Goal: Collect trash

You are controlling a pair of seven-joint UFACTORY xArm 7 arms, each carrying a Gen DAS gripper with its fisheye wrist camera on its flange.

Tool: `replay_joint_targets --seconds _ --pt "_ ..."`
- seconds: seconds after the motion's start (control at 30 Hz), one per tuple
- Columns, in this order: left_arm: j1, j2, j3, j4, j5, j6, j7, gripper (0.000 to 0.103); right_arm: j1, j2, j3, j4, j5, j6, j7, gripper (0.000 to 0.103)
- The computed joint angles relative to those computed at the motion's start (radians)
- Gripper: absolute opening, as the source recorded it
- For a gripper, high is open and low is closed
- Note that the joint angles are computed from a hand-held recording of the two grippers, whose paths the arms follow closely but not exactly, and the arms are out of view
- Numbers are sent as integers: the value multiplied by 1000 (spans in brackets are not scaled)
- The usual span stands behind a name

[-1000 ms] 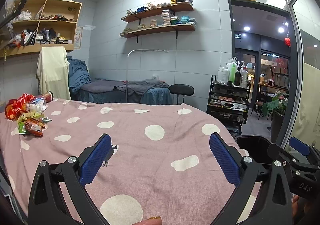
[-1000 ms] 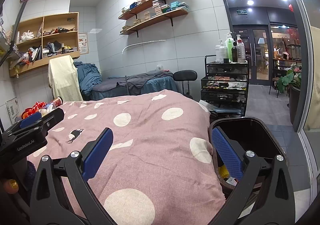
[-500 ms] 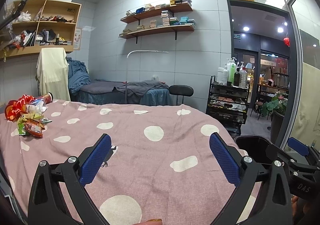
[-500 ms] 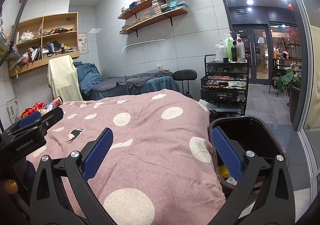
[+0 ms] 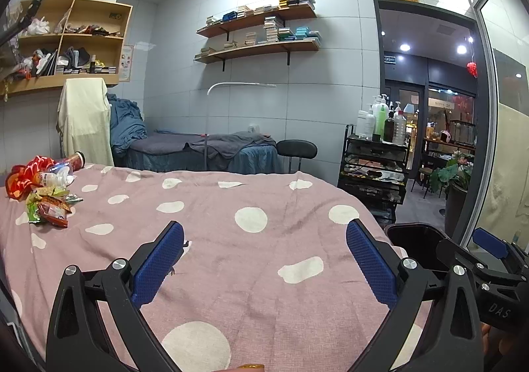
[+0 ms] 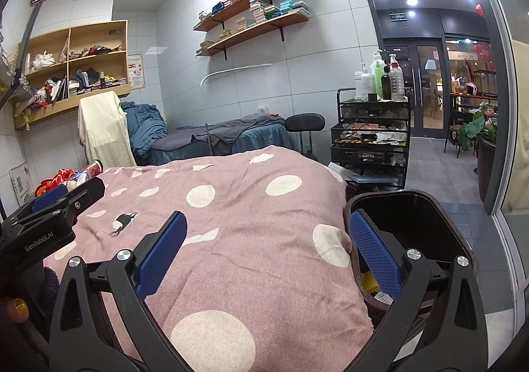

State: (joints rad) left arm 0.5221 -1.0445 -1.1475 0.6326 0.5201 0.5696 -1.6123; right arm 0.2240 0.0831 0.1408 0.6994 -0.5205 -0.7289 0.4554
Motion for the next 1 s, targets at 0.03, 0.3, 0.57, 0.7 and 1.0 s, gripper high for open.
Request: replay_joint_targets --seconds 0.03,0.3,0.57,0.7,1.0 --pt "0 1 0 0 0 0 2 98 0 2 0 -1 1 -1 0 98" --pt "4 -2 -5 -1 -2 -8 7 98 0 3 1 -2 3 0 -1 97" --pt "5 -4 -6 -1 -9 -12 10 98 3 2 2 -4 10 0 -4 97" --pt "7 -4 -9 1 -11 -11 11 98 3 2 2 -6 10 -1 -4 98" --pt "4 0 -9 -2 -18 -5 11 98 6 9 5 -4 17 4 -4 98"
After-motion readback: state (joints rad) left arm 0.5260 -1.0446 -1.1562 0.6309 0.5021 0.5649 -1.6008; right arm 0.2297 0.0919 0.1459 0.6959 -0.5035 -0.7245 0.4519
